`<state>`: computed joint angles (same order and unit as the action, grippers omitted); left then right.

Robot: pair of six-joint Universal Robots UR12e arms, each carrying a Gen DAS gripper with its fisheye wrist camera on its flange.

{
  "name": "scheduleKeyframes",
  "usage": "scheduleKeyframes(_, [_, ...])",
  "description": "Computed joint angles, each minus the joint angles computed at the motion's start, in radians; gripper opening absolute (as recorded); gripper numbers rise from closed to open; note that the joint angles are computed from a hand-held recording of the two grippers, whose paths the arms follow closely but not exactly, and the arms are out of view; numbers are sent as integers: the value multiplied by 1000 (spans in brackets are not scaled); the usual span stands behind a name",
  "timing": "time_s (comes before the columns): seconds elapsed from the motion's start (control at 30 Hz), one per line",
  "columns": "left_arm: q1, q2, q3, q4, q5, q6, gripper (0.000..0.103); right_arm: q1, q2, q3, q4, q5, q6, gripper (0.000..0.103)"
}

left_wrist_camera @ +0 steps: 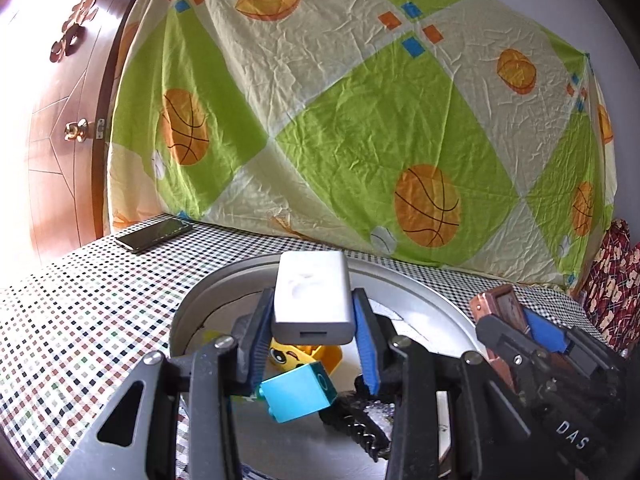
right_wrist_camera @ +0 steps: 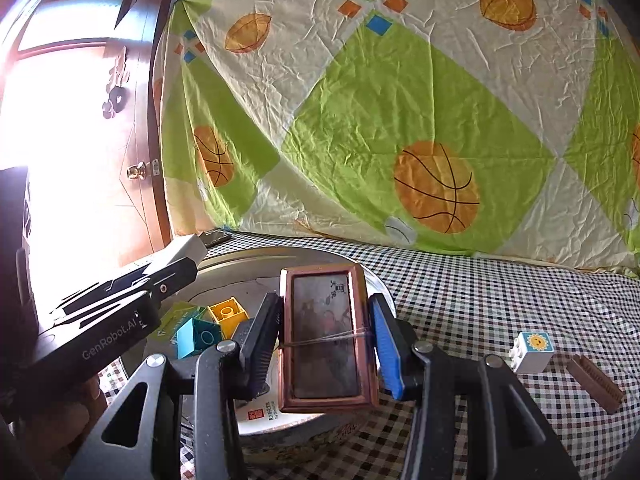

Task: Organize rigid objects
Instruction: 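Open left tool to drop the white cube while right tool releases the frame into the tin, then move left tool toward the sun-sticker block while right tool grasps the brown comb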

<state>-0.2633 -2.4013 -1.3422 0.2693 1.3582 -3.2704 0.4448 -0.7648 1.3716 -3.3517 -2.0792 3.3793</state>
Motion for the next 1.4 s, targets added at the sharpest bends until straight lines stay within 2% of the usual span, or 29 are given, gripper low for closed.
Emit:
scheduleKeyframes(0.2, [0,-4,34,-116,25,53,37,-10,8,-43,107,41,23,48])
scheduleKeyframes(0.3, [2,-7,49,-171,14,71,37,-18,10,-58,161,65,53,48])
scheduleKeyframes(0.53, [-2,-16,74,-223,36,101,37,-30,25,-101,287,107,87,48])
scheduleKeyframes(0.6, [-1,-18,80,-238,39,106,37,-30,30,-107,296,99,94,48])
scheduleKeyframes(0.63, [-2,-17,81,-240,42,109,37,-29,32,-108,291,84,94,52])
scheduleKeyframes(0.67, [-3,-17,79,-230,52,111,38,-30,31,-106,285,82,96,59])
scheduleKeyframes(0.73, [-6,-15,75,-210,82,110,53,-31,25,-94,260,85,104,67])
scheduleKeyframes(0.83, [-7,-9,64,-196,72,107,58,-31,14,-74,237,80,113,68])
scheduleKeyframes(0.87, [-8,-7,60,-190,68,107,63,-29,8,-62,222,71,113,68])
scheduleKeyframes(0.93, [-12,-2,46,-164,75,104,78,-29,-6,-36,194,57,113,68])
scheduleKeyframes(1.1, [-30,11,24,-119,44,120,81,-34,-57,62,124,-21,108,68])
scheduleKeyframes(1.17, [-41,16,18,-107,30,129,90,-41,-82,105,120,-55,117,68])
scheduleKeyframes(1.23, [-56,19,15,-98,19,143,98,-53,-106,147,135,-94,134,68])
scheduleKeyframes(1.3, [-69,21,18,-108,-2,162,98,-67,-132,190,160,-134,167,68])
scheduleKeyframes(1.4, [-91,16,39,-159,-46,194,98,-99,-175,257,211,-146,249,68])
